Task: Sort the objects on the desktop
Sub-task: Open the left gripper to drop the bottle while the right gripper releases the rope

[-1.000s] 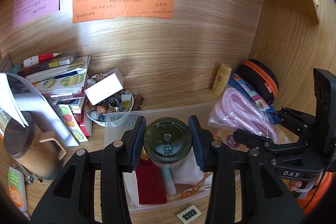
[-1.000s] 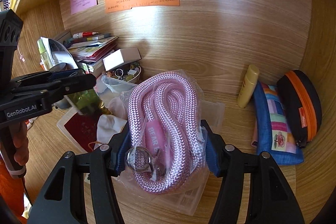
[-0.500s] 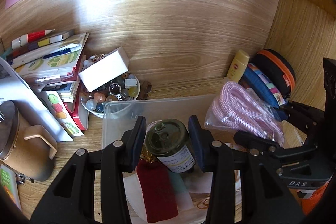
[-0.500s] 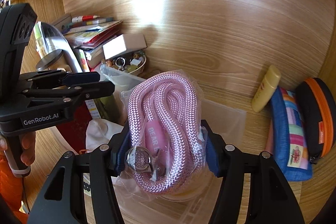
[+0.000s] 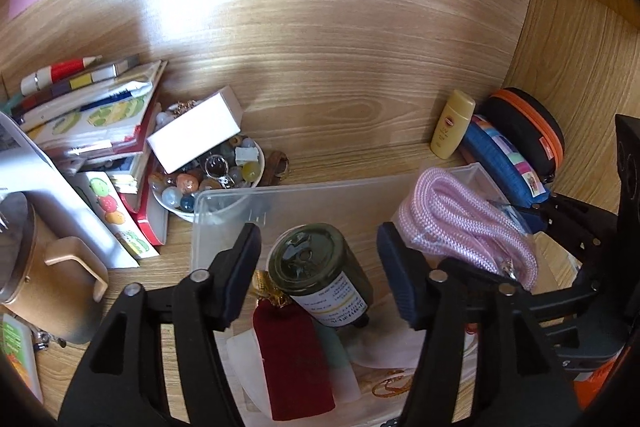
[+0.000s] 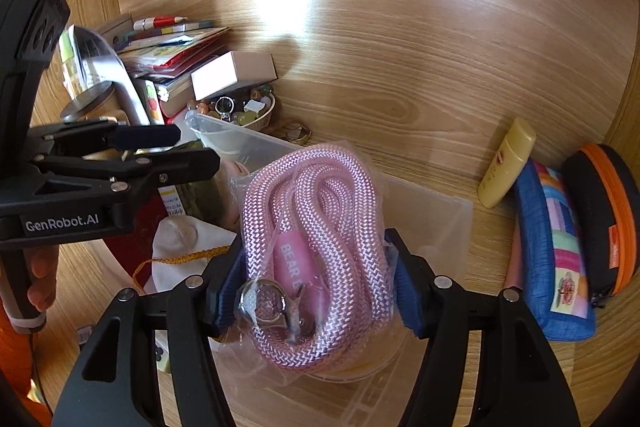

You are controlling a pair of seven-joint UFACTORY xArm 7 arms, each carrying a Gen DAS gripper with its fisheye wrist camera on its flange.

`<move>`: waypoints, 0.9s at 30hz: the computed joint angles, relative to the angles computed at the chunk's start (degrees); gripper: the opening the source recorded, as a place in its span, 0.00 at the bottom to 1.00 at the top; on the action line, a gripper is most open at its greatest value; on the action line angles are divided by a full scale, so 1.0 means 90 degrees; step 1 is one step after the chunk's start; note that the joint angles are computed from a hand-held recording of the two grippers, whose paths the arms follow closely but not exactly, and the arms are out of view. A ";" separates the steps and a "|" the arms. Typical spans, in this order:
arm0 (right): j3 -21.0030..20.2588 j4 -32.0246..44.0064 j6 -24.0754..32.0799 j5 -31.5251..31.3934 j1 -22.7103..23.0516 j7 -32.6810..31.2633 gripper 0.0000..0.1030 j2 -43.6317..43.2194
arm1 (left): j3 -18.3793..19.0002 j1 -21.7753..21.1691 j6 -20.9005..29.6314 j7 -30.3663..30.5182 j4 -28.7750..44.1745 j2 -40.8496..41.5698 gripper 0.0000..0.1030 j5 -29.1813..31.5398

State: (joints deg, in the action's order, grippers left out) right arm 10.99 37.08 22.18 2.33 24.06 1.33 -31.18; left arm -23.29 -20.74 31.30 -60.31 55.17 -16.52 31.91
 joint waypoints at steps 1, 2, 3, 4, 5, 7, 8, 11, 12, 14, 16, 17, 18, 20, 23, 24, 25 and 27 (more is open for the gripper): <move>0.0010 0.0016 0.0088 -0.0024 0.0009 -0.0020 0.59 -0.0034 | -0.0056 0.0035 0.0102 -0.0084 0.0036 -0.0016 0.62 0.0080; 0.0021 -0.0001 0.0125 -0.0045 0.0019 -0.0039 0.60 -0.0095 | -0.0081 0.0041 0.0181 -0.0121 0.0060 -0.0032 0.63 0.0118; 0.0056 -0.0039 0.0125 -0.0084 -0.0012 -0.0015 0.62 -0.0165 | -0.0089 0.0037 0.0235 -0.0142 0.0072 -0.0055 0.66 0.0136; 0.0134 -0.0097 0.0106 -0.0169 -0.0088 0.0047 0.65 -0.0272 | -0.0112 0.0044 0.0295 -0.0188 0.0080 -0.0085 0.68 0.0175; 0.0180 -0.0159 0.0070 -0.0239 -0.0136 0.0090 0.66 -0.0384 | -0.0135 0.0048 0.0351 -0.0221 0.0096 -0.0107 0.69 0.0217; 0.0234 -0.0273 -0.0010 -0.0351 -0.0204 0.0157 0.74 -0.0605 | -0.0212 0.0060 0.0511 -0.0311 0.0132 -0.0165 0.72 0.0331; 0.0251 -0.0302 -0.0018 -0.0396 -0.0228 0.0184 0.76 -0.0688 | -0.0243 0.0053 0.0583 -0.0340 0.0146 -0.0201 0.72 0.0373; 0.0302 -0.0358 0.0007 -0.0501 -0.0299 0.0291 0.80 -0.0900 | -0.0306 0.0017 0.0748 -0.0414 0.0149 -0.0314 0.73 0.0411; 0.0282 -0.0379 0.0035 -0.0494 -0.0275 0.0307 0.80 -0.0966 | -0.0314 0.0001 0.0772 -0.0429 0.0137 -0.0350 0.74 0.0394; 0.0261 -0.0422 0.0091 -0.0463 -0.0241 0.0368 0.80 -0.1090 | -0.0323 -0.0037 0.0840 -0.0445 0.0120 -0.0412 0.75 0.0300; 0.0164 -0.0474 0.0185 -0.0357 -0.0116 0.0369 0.84 -0.1236 | -0.0309 -0.0088 0.0913 -0.0422 0.0085 -0.0480 0.91 0.0139; 0.0096 -0.0514 0.0237 -0.0280 -0.0038 0.0360 0.85 -0.1327 | -0.0365 -0.0056 0.0955 -0.0536 0.0043 -0.0556 0.94 0.0171; 0.0084 -0.0561 0.0277 -0.0237 -0.0026 0.0392 0.87 -0.1433 | -0.0437 -0.0020 0.1014 -0.0637 0.0016 -0.0623 0.94 0.0227; 0.0084 -0.0685 0.0318 -0.0184 -0.0022 0.0456 0.88 -0.1673 | -0.0515 -0.0038 0.1169 -0.0631 -0.0021 -0.0750 0.94 0.0228; 0.0156 -0.0820 0.0488 -0.0146 -0.0051 0.0612 0.91 -0.2021 | -0.0584 -0.0081 0.1283 -0.0612 -0.0117 -0.0965 0.94 0.0138; 0.0198 -0.0853 0.0553 -0.0144 -0.0068 0.0682 0.91 -0.2127 | -0.0597 -0.0104 0.1293 -0.0599 -0.0180 -0.1067 0.95 0.0088; 0.0225 -0.0899 0.0602 -0.0141 -0.0069 0.0738 0.92 -0.2235 | -0.0614 -0.0110 0.1305 -0.0579 -0.0218 -0.1139 0.95 0.0040; 0.0299 -0.0985 0.0684 -0.0140 -0.0081 0.0878 0.95 -0.2426 | -0.0653 -0.0117 0.1338 -0.0539 -0.0308 -0.1285 0.96 -0.0064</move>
